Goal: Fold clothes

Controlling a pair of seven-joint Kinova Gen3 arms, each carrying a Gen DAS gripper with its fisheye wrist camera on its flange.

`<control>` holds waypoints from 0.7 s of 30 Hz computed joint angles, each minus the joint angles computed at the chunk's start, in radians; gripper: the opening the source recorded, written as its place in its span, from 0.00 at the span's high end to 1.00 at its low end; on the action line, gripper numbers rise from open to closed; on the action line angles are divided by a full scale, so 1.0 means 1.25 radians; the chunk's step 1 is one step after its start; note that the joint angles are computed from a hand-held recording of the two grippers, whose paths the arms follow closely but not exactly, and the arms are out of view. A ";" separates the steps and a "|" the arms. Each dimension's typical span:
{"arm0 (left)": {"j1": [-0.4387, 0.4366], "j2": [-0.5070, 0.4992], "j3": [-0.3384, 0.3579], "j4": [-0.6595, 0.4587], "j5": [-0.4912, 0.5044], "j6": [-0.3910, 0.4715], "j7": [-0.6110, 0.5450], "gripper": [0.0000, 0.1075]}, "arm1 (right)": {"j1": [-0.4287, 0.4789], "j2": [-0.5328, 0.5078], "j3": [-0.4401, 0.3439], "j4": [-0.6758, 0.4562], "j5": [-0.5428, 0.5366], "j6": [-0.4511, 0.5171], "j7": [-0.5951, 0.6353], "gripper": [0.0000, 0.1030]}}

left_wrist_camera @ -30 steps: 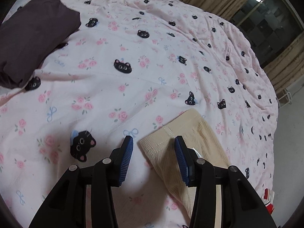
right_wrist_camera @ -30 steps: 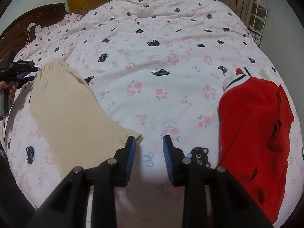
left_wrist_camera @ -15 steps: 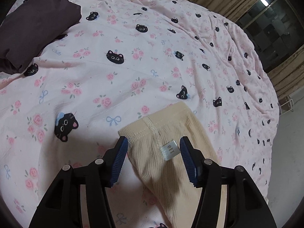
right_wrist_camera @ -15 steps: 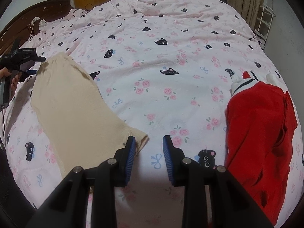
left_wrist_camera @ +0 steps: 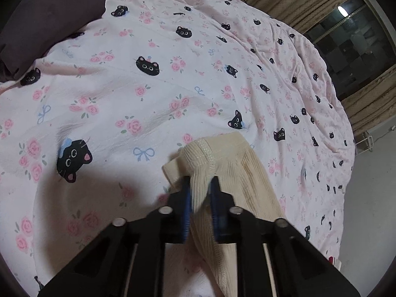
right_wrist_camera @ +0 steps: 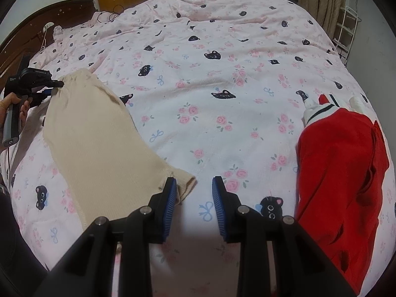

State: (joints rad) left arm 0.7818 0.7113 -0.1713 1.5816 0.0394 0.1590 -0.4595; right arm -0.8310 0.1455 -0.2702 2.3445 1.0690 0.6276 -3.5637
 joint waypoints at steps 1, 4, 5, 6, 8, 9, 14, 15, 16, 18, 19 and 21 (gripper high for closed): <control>-0.005 -0.002 0.005 0.012 0.005 -0.016 0.003 0.93 | -0.001 0.000 -0.001 -0.001 0.000 0.001 0.000 0.70; -0.028 -0.009 0.030 0.041 0.024 -0.054 -0.004 0.94 | -0.001 0.000 -0.001 0.000 0.002 0.000 -0.001 0.70; -0.035 -0.010 0.038 0.048 0.031 -0.063 -0.009 0.94 | -0.001 0.000 -0.001 -0.001 0.001 0.000 -0.002 0.70; -0.042 -0.011 0.046 0.053 0.037 -0.071 -0.016 0.94 | -0.001 0.000 -0.001 -0.001 0.002 0.000 -0.002 0.70; -0.056 -0.014 0.062 0.069 0.053 -0.090 -0.028 0.94 | -0.001 -0.001 -0.001 0.000 0.002 0.001 -0.002 0.70; -0.061 -0.016 0.068 0.075 0.062 -0.095 -0.035 0.94 | -0.001 -0.002 -0.001 0.000 0.003 0.001 -0.003 0.70; -0.070 -0.027 0.078 0.102 0.094 -0.107 -0.063 0.94 | 0.003 -0.008 -0.001 0.005 0.011 -0.005 -0.012 0.70; -0.070 -0.029 0.077 0.106 0.099 -0.111 -0.068 0.94 | 0.005 -0.011 -0.001 0.008 0.015 -0.009 -0.017 0.70; -0.069 -0.031 0.076 0.111 0.104 -0.115 -0.072 0.94 | 0.007 -0.016 -0.001 0.011 0.019 -0.014 -0.024 0.70; -0.064 -0.033 0.070 0.116 0.115 -0.118 -0.080 0.94 | 0.015 -0.026 0.000 0.022 0.034 -0.031 -0.048 0.68; -0.064 -0.033 0.070 0.119 0.120 -0.120 -0.083 0.94 | 0.018 -0.035 0.000 0.030 0.046 -0.041 -0.071 0.66; -0.066 -0.033 0.072 0.121 0.127 -0.124 -0.091 0.94 | 0.026 -0.051 -0.004 0.047 0.072 -0.060 -0.118 0.61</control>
